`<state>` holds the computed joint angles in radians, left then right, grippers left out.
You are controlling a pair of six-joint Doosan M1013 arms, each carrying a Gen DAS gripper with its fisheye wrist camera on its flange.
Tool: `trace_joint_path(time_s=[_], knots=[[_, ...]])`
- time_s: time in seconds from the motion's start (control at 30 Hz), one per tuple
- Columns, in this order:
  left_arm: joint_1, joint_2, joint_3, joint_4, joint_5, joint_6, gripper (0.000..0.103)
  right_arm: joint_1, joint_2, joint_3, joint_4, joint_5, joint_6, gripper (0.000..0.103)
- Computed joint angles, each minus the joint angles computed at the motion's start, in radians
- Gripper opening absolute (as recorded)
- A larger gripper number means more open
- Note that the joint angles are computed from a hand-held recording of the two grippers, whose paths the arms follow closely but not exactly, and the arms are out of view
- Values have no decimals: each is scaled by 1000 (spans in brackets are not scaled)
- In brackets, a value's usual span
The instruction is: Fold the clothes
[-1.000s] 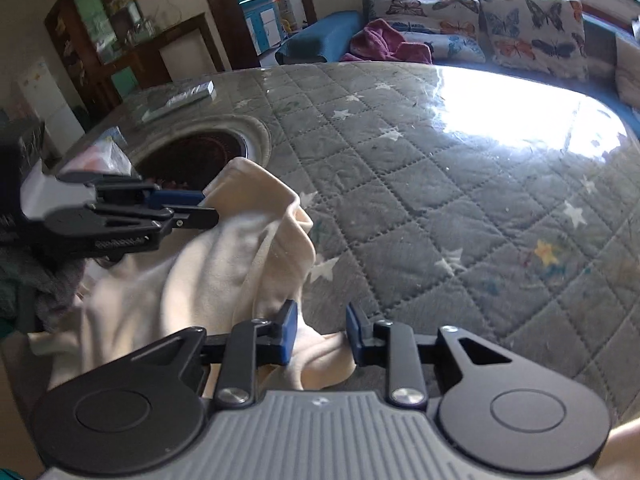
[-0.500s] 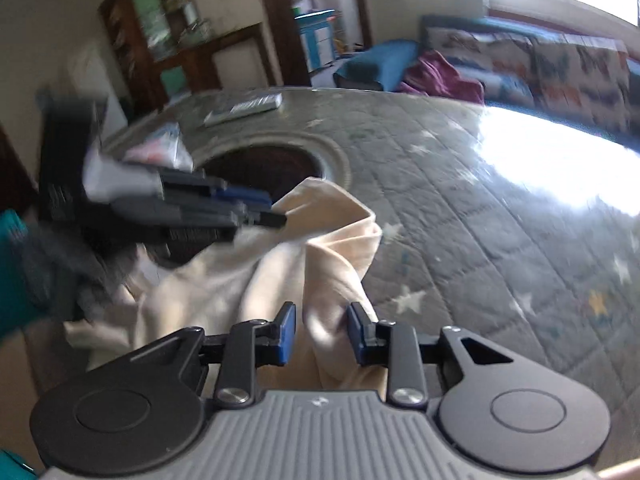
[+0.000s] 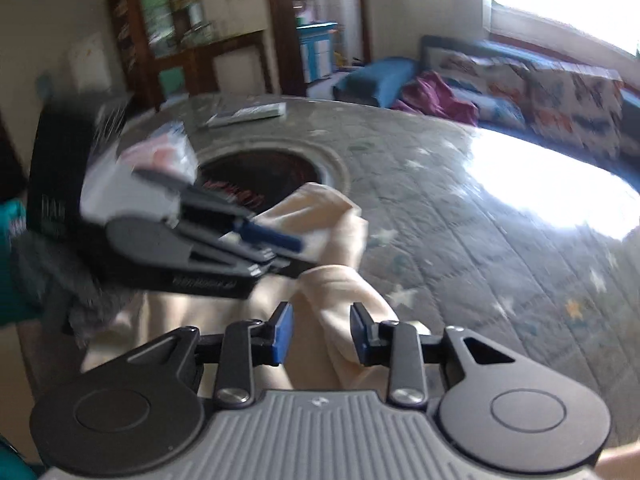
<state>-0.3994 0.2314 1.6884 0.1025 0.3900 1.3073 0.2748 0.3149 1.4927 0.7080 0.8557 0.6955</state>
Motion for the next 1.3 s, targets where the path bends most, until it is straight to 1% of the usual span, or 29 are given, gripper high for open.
trace_joint_path(time_s=[0.13,0.23,0.33,0.4,0.47,0.57,0.67,0.73,0.77,0.8,0.87,0.9,0.97,1.0,1.03,1.1,1.13,1.2,1.23,1.3], knots=[[2,2,2,-11,-1,11,25,-23,37,-42,-34,26,176,34],[2,2,4,-8,5,12,25,-40,70,-70,-27,58,303,34],[3,-1,7,1,9,7,25,-58,78,-68,14,47,348,34],[6,-4,10,7,6,-1,26,-80,86,-67,72,67,363,34],[8,-7,10,51,5,-52,26,-93,87,-61,100,52,382,35],[17,-6,0,136,27,-147,26,-108,87,-51,121,10,414,35],[22,1,-12,245,64,-269,26,-103,93,-64,39,-9,467,35],[19,4,-13,364,88,-392,26,-97,95,-70,-2,-5,458,35],[18,6,-15,417,101,-448,29,-92,92,-69,-19,-9,439,35],[17,8,-17,466,116,-501,35,-84,88,-67,-34,-11,412,35],[15,14,-22,539,147,-581,44,-59,74,-52,-98,-41,361,34],[16,19,-29,547,158,-589,46,-44,66,-44,-134,-60,339,31],[21,29,-42,538,173,-578,49,-25,59,-36,-171,-82,305,8],[24,34,-48,527,179,-566,49,-22,59,-35,-171,-84,302,9],[25,38,-53,523,185,-559,49,-17,52,-28,-174,-109,301,8],[26,43,-57,522,186,-549,47,-1,21,14,-179,-254,277,8],[27,44,-56,519,179,-542,46,5,7,35,-184,-332,267,8],[27,48,-55,516,171,-527,28,9,-9,58,-209,-440,296,9],[26,51,-56,526,173,-526,24,9,-8,56,-255,-459,352,10],[20,55,-54,567,176,-542,14,-2,-1,41,-341,-434,460,11]])
